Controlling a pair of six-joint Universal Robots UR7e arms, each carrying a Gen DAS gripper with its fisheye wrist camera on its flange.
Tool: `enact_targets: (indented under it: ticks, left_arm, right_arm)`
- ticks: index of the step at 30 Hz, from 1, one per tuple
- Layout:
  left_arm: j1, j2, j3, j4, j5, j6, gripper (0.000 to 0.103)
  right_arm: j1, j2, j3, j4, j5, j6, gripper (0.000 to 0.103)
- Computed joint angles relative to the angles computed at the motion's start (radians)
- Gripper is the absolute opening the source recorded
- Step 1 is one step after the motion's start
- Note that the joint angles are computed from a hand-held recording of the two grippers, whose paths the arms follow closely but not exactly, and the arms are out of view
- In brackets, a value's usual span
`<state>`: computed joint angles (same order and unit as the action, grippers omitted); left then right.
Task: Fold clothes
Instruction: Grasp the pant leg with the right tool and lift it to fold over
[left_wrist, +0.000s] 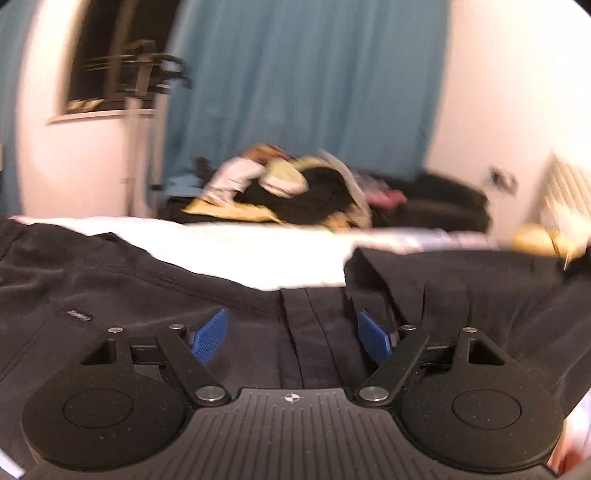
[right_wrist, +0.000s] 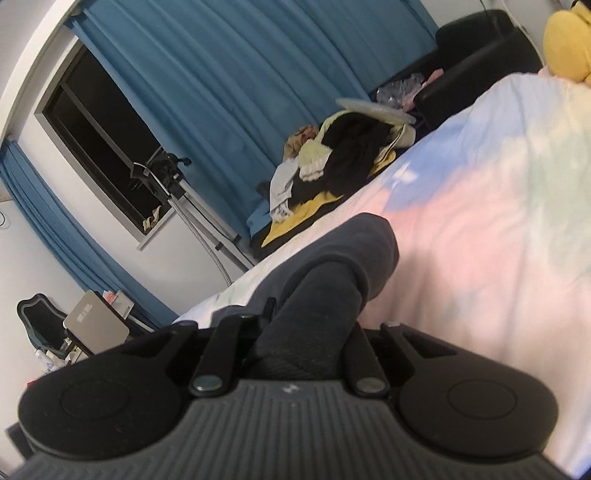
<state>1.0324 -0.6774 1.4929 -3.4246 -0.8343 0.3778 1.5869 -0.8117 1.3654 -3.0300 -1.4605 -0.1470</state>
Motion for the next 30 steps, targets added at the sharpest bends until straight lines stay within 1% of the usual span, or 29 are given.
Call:
enact_targets:
  ticks: [3, 5, 6, 8, 10, 13, 16, 19, 22, 23, 25, 27, 30]
  left_arm:
    - [-0.002, 0.068, -0.036, 0.112, -0.02, -0.039, 0.081]
    - [0.0, 0.11, -0.064, 0.155, -0.041, -0.045, 0.081]
    - [-0.002, 0.131, -0.078, 0.168, -0.043, -0.041, 0.081]
    - [-0.015, 0.168, -0.091, 0.141, 0.001, -0.005, 0.079]
    - [-0.023, 0.175, -0.087, 0.121, 0.028, 0.017, 0.078]
    - [-0.021, 0.133, -0.07, 0.176, 0.013, -0.03, 0.08]
    - [-0.03, 0.06, -0.003, 0.149, 0.02, -0.085, 0.08]
    - [-0.041, -0.012, 0.056, 0.081, 0.069, -0.091, 0.083]
    - [-0.038, -0.092, 0.103, 0.016, 0.095, -0.1, 0.088]
    - [-0.036, -0.118, 0.117, -0.003, 0.102, -0.105, 0.088]
    - [-0.035, -0.154, 0.132, -0.074, 0.118, -0.075, 0.089]
    - [-0.028, -0.187, 0.144, -0.149, 0.12, -0.045, 0.089]
    - [-0.008, -0.241, 0.171, -0.242, 0.096, -0.049, 0.089]
  right_arm:
    - [-0.02, -0.062, 0.063, -0.038, 0.004, -0.011, 0.013]
    - [-0.021, -0.086, 0.094, -0.077, -0.02, -0.031, 0.013]
    - [-0.017, -0.091, 0.108, -0.104, -0.043, -0.052, 0.013]
    - [-0.004, -0.084, 0.128, -0.156, -0.092, -0.1, 0.013]
    - [0.014, -0.069, 0.141, -0.199, -0.126, -0.152, 0.013]
    - [0.048, -0.034, 0.135, -0.266, -0.135, -0.211, 0.014]
    - [0.087, 0.011, 0.101, -0.293, -0.137, -0.254, 0.014]
    - [0.127, 0.072, 0.042, -0.291, -0.151, -0.27, 0.014]
    - [0.164, 0.141, -0.018, -0.285, -0.161, -0.287, 0.014]
    - [0.174, 0.166, -0.04, -0.283, -0.161, -0.299, 0.014]
    - [0.197, 0.223, -0.089, -0.282, -0.158, -0.33, 0.014]
    - [0.218, 0.282, -0.14, -0.275, -0.152, -0.361, 0.014]
    - [0.249, 0.372, -0.223, -0.247, -0.149, -0.405, 0.014]
